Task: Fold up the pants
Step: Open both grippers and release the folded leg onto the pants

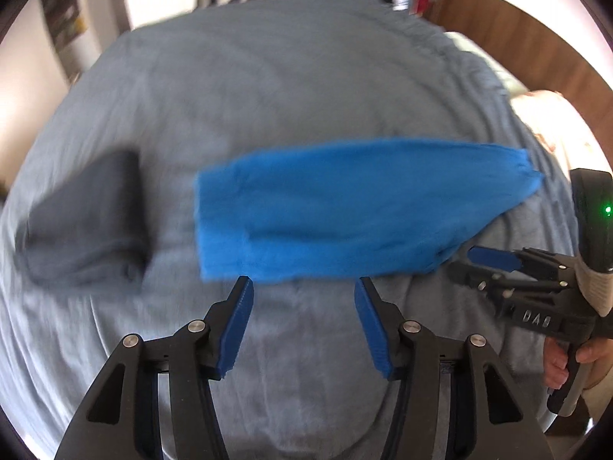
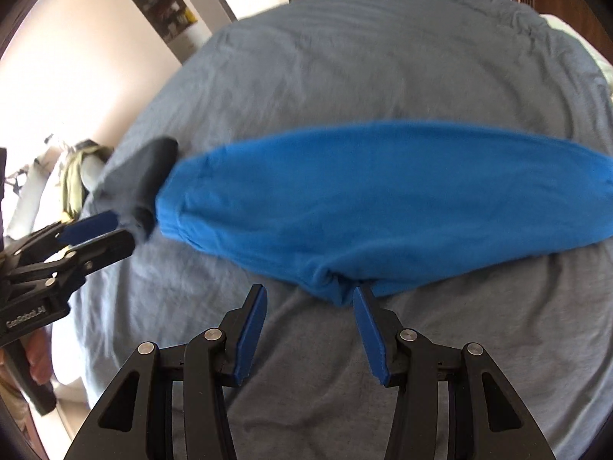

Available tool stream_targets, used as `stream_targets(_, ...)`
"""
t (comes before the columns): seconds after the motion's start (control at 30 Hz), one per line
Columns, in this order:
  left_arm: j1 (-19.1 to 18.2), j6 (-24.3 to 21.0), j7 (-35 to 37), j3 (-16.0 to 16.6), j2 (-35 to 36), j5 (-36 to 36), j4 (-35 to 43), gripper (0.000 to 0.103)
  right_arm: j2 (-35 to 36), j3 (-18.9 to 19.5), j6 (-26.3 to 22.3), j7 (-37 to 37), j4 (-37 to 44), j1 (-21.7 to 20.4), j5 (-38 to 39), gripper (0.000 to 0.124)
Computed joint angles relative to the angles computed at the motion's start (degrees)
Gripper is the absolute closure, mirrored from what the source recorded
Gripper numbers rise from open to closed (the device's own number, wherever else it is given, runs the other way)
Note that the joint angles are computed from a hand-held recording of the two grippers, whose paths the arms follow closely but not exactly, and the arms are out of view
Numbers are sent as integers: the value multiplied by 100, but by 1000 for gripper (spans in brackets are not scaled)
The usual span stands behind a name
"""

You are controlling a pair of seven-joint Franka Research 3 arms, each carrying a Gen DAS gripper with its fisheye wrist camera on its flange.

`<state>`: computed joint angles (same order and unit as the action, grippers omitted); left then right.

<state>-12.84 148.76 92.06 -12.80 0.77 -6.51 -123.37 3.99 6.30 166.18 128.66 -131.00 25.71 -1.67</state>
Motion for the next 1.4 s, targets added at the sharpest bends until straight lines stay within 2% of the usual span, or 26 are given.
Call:
stream_targets(0.03,14,-47,-45,14,15,6,-26,49,105,-2,-28,10,57,2,-4,76)
stream_targets(0.17,44,-115,-320,26,142,379,-100,49,413,104,15,-637,193,-106,751,83)
stream_targets(0.3,63,-101,-305,-18,282,302,-46,49,668,245,-85,-1505,411,-269,1528,88)
stream_targets(0.47,103,-151,-459,-40,520,311,156,49,920,149,-208,-1920,697,-209,1771,88)
stream_targets(0.6,141,-197,-654,-35,612,433,215,49,1016,306,-256,-2362,768,-346,2298,105)
stream_targets(0.7,177,-208,-758,-15,627,560,177,49,926,204,-239,-2311,679,-195,2218,111)
stream_targets(0.97,251,-133,-1099,60,612,1020,124,48,1015,47,-609,-1715,717,12,1986,112)
stream_targets(1.2,298,-161,-925,17,595,949,187,47,1021,9,-520,-1201,695,61,1865,110)
stream_targets(1.23,293,-171,-882,6,575,938,194,47,997,-15,-482,-1107,664,85,1816,109)
stream_targets(1.33,252,-106,-722,-25,444,954,163,45,768,-71,-551,-881,526,144,1584,90)
stream_targets(1.4,226,-36,-544,-50,376,863,166,44,502,-166,-544,-479,373,282,1125,88)
